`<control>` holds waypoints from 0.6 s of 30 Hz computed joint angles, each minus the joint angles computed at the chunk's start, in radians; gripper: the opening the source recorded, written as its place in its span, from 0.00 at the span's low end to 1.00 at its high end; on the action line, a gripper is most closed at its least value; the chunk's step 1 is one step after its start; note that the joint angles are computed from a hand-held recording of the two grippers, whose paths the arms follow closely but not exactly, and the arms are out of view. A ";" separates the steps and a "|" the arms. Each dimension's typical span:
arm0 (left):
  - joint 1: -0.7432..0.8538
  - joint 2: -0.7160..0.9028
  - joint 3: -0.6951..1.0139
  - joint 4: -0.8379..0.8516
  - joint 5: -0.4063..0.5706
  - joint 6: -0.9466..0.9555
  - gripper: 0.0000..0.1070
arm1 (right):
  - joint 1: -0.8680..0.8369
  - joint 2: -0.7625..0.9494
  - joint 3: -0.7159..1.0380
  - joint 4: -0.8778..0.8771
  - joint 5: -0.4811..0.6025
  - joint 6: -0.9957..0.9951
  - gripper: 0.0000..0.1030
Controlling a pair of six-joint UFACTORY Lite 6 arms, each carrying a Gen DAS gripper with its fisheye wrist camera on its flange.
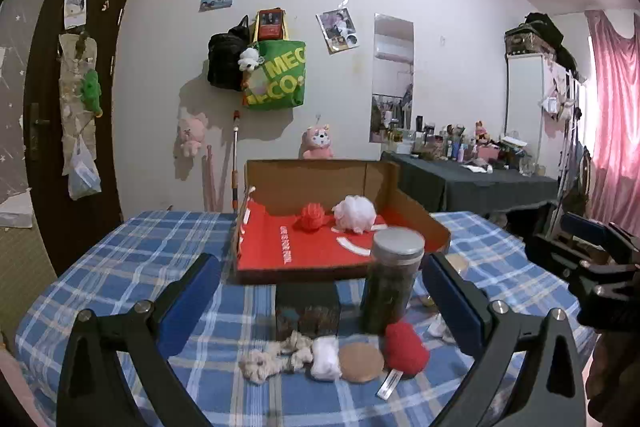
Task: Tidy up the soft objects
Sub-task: 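Withdraw both grippers from the box back toward the table items, then grasp the red knitted sock with the right gripper while the left grasps the cream rope toy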
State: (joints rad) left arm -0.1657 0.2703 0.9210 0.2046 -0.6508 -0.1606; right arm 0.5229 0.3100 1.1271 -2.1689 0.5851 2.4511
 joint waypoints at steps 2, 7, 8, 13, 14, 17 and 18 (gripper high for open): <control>-0.007 0.013 -0.020 -0.025 -0.021 0.028 0.96 | 0.001 0.025 -0.014 -0.032 0.010 0.057 0.96; -0.002 0.091 -0.005 -0.031 -0.019 0.032 0.96 | -0.018 0.100 -0.012 -0.104 -0.011 0.181 0.96; -0.007 0.102 -0.002 -0.043 -0.017 0.041 0.96 | -0.024 0.118 -0.007 -0.123 -0.020 0.212 0.96; -0.006 0.178 0.040 -0.049 0.005 0.047 0.96 | -0.049 0.190 0.039 -0.164 -0.059 0.266 0.96; -0.003 0.192 0.048 -0.051 0.010 0.050 0.96 | -0.051 0.209 0.055 -0.167 -0.069 0.268 0.96; 0.008 0.229 0.078 -0.046 0.031 0.048 0.96 | -0.061 0.252 0.099 -0.187 -0.110 0.287 0.96; 0.013 0.239 0.090 -0.041 0.041 0.043 0.96 | -0.063 0.265 0.113 -0.193 -0.121 0.293 0.96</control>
